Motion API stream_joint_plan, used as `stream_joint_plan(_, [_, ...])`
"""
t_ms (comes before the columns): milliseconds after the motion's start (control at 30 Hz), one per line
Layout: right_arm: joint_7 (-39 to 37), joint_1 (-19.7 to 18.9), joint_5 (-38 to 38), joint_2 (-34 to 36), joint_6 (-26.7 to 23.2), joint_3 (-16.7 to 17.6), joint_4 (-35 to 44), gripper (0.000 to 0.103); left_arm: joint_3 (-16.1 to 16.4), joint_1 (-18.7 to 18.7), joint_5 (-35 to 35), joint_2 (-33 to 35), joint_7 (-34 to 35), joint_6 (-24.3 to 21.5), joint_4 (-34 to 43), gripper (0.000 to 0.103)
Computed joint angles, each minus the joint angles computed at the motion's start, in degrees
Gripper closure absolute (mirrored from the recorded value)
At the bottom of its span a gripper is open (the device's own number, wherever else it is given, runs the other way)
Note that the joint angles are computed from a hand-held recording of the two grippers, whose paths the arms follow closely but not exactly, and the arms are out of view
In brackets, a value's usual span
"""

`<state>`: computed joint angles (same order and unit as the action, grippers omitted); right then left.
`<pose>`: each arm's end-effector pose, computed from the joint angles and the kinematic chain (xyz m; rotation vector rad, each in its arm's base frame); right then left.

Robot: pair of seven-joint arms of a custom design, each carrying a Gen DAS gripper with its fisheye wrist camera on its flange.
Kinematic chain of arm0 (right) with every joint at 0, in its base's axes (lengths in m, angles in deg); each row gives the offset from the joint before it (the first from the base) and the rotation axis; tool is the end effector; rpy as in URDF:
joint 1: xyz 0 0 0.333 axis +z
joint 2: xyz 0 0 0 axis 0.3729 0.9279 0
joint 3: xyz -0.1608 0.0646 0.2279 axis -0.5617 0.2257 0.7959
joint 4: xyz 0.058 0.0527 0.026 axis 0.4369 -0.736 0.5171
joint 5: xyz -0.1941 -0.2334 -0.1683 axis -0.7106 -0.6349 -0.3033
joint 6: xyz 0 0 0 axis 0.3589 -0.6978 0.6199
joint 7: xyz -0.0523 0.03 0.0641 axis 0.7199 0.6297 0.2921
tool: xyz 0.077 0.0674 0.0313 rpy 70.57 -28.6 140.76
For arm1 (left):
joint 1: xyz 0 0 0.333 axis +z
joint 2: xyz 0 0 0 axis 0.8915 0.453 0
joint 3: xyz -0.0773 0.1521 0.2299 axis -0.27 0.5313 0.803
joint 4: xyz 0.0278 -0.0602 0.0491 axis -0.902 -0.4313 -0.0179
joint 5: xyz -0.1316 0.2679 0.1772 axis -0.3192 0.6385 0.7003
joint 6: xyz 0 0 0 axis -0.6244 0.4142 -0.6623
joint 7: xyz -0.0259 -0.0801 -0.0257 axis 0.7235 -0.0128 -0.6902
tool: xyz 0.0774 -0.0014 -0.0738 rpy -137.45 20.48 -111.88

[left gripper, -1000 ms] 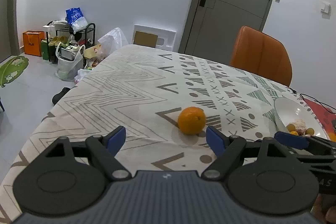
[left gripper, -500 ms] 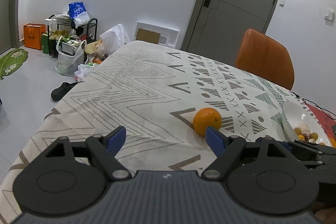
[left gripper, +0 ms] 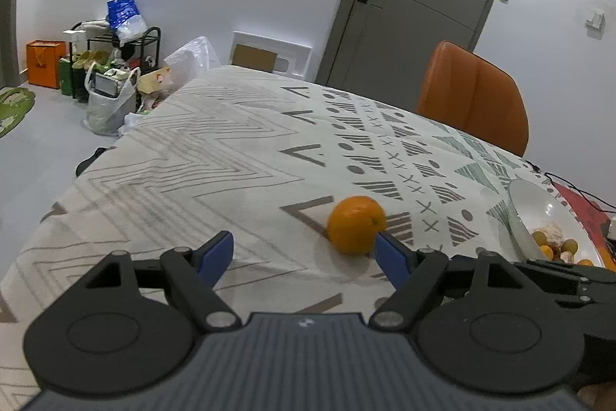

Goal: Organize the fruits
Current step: 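Grasp the large orange with the left tool while the right tool grasps a small mandarin, then carry both oranges into the white bowl and open both tools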

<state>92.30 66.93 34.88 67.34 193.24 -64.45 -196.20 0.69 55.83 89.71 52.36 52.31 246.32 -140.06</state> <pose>0.5232 0.3439 0.3452 -1.7587 1.4066 -0.4582 0.5280 -0.1247 0.3562 -1.7293 1.7727 -1.1424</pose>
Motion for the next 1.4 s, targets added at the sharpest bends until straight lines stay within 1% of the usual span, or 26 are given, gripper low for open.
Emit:
stream_joint_plan(167, [0.0,0.5,1.0,-1.1,0.6,-1.0,-1.4,0.075,0.1,-1.3,-0.6,1.3,0.4,-0.3,1.7,0.024])
stream_joint_plan(333, [-1.3,-1.1,2.0,-2.4,2.1,0.5,-3.0,0.075,0.5,-2.8,-1.1,2.5,0.5,-1.4,3.8,0.027])
stream_joint_plan(433, [-2.5,-1.8,3.2,-3.2,3.3,1.0,-3.7,0.075,0.9,-3.8,-1.4,3.7,0.4,-2.1,5.7,0.032])
stream_joint_plan(467, [-3.1,-1.7,3.9,-3.6,3.7,0.8,-3.9,0.075,1.1,-4.4,-1.6,4.2,0.4,-2.9,6.6,0.038])
stream_joint_plan(500, [-3.7,-1.5,4.7,-4.1,4.2,0.6,-4.4,0.075,0.1,-3.4,-0.6,4.7,-0.5,-3.8,7.5,0.049])
stream_joint_plan(567, [-5.2,-1.5,6.5,-5.0,5.2,0.5,-5.2,0.075,-5.1,1.8,3.6,5.7,-3.8,-6.8,9.7,0.063])
stream_joint_plan(633, [-6.9,-1.0,8.9,-5.8,6.2,-0.2,-6.0,0.075,-6.2,2.5,5.2,6.0,-5.9,-7.3,10.5,0.063])
stream_joint_plan(667, [-7.7,-1.0,9.9,-6.1,6.8,-0.2,-6.3,0.075,-7.5,3.7,6.7,6.2,-6.8,-7.2,10.9,0.064])
stream_joint_plan(700, [-8.3,-1.3,10.7,-6.4,7.4,0.1,-6.6,0.075,-7.8,3.8,7.7,6.2,-7.4,-6.7,11.0,0.064])
stream_joint_plan(767, [-9.3,-2.7,11.9,-7.0,8.5,1.4,-7.4,0.075,-5.8,1.3,8.2,5.9,-8.0,-6.0,11.2,0.064])
stream_joint_plan(800, [-9.6,-3.7,12.1,-7.3,9.2,2.4,-7.9,0.075,-5.6,0.9,8.7,5.9,-8.3,-5.9,11.3,0.064])
stream_joint_plan(867, [-10.2,-5.6,12.7,-7.8,10.3,4.4,-8.8,0.075,-6.7,1.6,10.3,5.9,-9.3,-6.0,11.7,0.064])
stream_joint_plan(1067, [-10.6,-11.8,12.4,-9.2,13.6,10.7,-11.3,0.075,-6.3,-0.2,12.2,5.7,-10.5,-6.2,12.6,0.064])
stream_joint_plan(1133, [-9.8,-13.6,11.7,-9.8,14.7,12.2,-12.6,0.075,-5.6,-1.3,12.2,5.6,-10.5,-6.2,12.8,0.064])
stream_joint_plan(1200, [-9.3,-14.7,11.4,-10.5,15.5,13.1,-13.6,0.075,-5.3,-2.1,12.3,5.6,-10.5,-6.1,13.0,0.064])
stream_joint_plan(1400, [-7.7,-16.8,11.1,-12.4,17.6,14.1,-17.0,0.075,-4.3,-4.9,11.8,6.0,-10.1,-6.5,14.2,0.064])
